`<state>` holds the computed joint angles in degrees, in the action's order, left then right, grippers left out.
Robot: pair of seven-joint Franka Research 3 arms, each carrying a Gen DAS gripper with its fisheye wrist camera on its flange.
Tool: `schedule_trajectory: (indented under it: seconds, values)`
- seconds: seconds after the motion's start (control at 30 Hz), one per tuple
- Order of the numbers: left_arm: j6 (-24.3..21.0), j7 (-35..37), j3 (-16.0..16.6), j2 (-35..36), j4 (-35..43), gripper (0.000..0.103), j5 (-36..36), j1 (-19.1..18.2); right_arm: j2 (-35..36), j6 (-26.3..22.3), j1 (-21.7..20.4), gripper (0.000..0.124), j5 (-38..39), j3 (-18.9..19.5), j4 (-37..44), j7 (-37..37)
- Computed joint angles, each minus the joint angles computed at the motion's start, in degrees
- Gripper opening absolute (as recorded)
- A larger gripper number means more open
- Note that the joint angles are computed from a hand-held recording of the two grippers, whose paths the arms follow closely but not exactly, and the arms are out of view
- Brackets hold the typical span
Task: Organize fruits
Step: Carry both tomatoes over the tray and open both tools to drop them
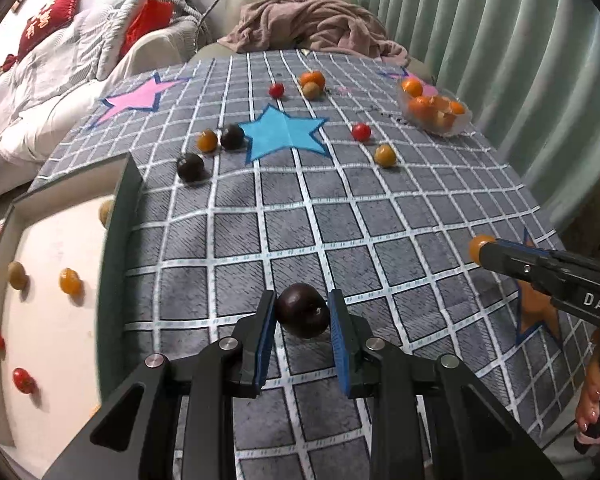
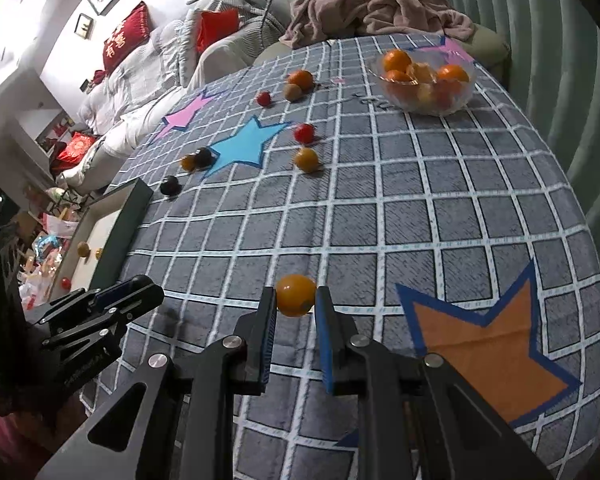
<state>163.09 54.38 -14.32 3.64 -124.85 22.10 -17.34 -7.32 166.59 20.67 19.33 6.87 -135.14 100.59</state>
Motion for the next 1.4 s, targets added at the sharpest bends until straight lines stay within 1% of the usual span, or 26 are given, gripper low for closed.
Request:
schedule_trajectory:
  seconds: [0.2,0.37,0.57,0.77,0.97,1.17,1.4]
  values:
    - [0.18,-0.77,0.40,-4.44,-2.75,0.028,-0.03,0.89,-0.22,-1.01,0.11,0.021,-3.01,1.13,2.13,1.89]
    - [0.11,-2.08,0.96,-8.12,-5.27,0.028,0.25,2.48,0.75,-2.16,0.87,0.021,-5.62,1.95,5.24,3.06]
    - [0.09,-3.61,1.68,-11.78,-8.01,0.028,0.71,5.00,3.82,-3.61,2.81,0.021,-6.29,2.49,10.73,2.87]
    - [0.80,-4.61,2.50,-14.46,-10.73,0.028,1.18,7.66,8.51,-5.80,5.22,0.021,-8.27,3.14,18.15,2.80]
    - [0.68,-5.75,3.03,-15.76,-12.46,0.028,2.94,10.82,14.18,-8.87,7.73,0.021,-8.78,3.32,26.10,1.63]
    - [-0.26,-6.62,4.02,-14.96,-12.71,0.028,4.48,13.72,20.36,-12.49,10.08,0.021,-9.01,3.24,34.22,0.56]
    - [-2.18,-6.36,4.85,-11.76,-11.46,0.028,4.93,14.87,28.35,-18.06,12.48,0.021,-9.11,2.69,44.08,0.09]
